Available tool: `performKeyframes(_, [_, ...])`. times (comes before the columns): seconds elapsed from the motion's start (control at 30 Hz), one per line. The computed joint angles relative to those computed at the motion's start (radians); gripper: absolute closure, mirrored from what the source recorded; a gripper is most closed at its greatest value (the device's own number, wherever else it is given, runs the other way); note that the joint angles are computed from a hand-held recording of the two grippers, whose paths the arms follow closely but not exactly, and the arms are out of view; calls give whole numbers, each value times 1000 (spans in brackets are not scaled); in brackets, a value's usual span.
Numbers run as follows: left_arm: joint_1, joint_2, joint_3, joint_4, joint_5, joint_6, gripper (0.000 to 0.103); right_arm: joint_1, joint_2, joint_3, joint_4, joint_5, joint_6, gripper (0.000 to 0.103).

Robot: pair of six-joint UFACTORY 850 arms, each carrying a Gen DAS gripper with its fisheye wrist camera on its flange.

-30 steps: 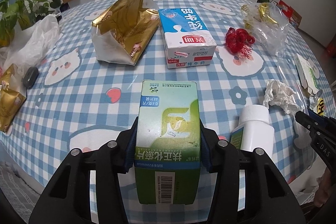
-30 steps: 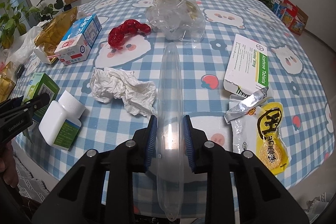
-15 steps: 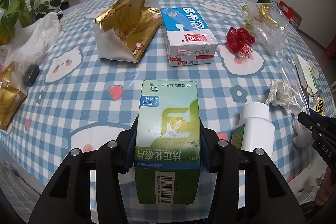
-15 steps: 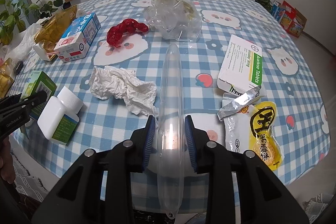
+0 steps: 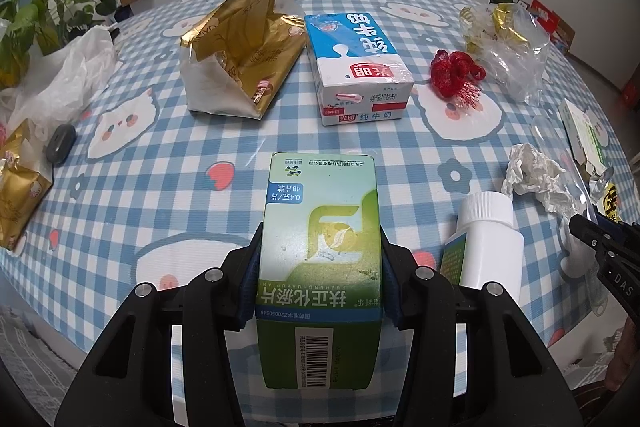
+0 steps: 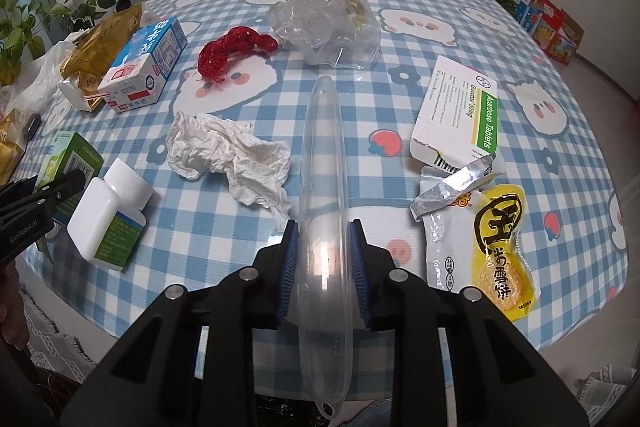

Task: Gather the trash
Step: 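Lift the green box and clear tube and carry both toward the trash bin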

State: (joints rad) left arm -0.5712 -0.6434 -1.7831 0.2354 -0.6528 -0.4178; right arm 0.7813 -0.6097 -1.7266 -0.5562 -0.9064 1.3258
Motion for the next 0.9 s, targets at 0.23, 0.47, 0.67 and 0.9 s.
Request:
performKeyframes(0.23, [-3,19,18,1,7,1,55,8,12,2,-17,-13,13,79])
performKeyframes(0.47, [-11,51,35,17,14,-13,55,24,32,0,-43,-38,28,79])
performKeyframes(0.67, [-17,90,56,22,24,-27,56,41,51,-8,-70,-63,46,79])
performKeyframes(0.9, [-29,148,95,39,38,-57,56,67,71,-22,-105,-87,74,79])
